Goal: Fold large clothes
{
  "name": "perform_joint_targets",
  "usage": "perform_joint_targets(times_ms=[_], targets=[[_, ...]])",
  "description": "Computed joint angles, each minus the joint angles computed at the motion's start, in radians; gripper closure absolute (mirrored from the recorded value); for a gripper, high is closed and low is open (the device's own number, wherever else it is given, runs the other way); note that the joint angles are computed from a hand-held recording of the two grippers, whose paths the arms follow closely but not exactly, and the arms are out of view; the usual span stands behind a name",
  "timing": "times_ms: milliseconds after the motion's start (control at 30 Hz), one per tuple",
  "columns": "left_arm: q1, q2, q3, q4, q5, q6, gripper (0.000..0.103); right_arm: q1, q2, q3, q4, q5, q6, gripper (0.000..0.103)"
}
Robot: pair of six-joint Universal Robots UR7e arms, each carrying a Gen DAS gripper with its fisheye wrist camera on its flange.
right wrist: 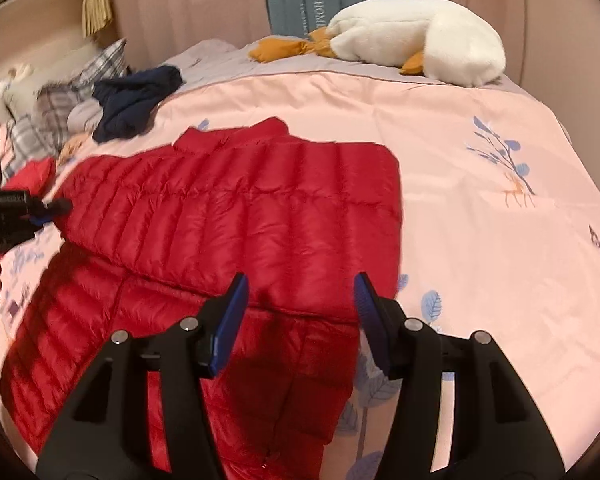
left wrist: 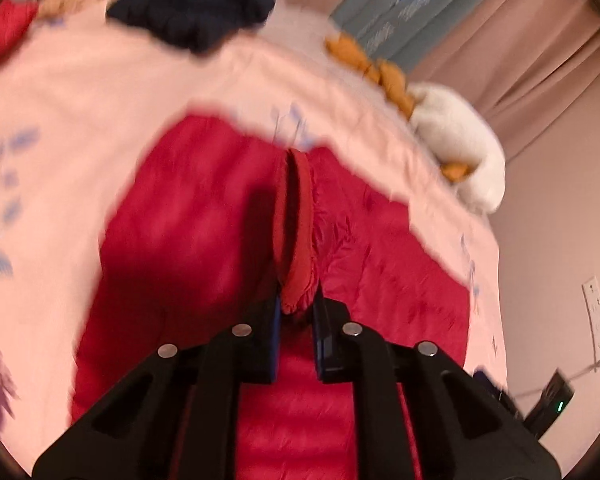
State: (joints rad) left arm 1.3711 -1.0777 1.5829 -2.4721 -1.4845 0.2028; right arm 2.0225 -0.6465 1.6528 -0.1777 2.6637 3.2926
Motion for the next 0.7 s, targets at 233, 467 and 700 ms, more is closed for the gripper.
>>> perform_joint_targets(times_ms=[233,467,700], targets=[[-0.025,0.070,-0.077,0.034,0.199,0.057,0.083,0.006,-0.019,0.013,-0.003,-0.010,0.004,0.045],[0.001,0.053,-0.029,-0.076,0.290,0.111,0.048,-0.018,-0.026,-0.020,0.016,-0.039,-0.007,0.043],[-0.059,0.036,0.066,-0.247,0.289,0.332,0.047,-0.072,-0.012,-0.091,0.008,-0.082,-0.022,0.043]])
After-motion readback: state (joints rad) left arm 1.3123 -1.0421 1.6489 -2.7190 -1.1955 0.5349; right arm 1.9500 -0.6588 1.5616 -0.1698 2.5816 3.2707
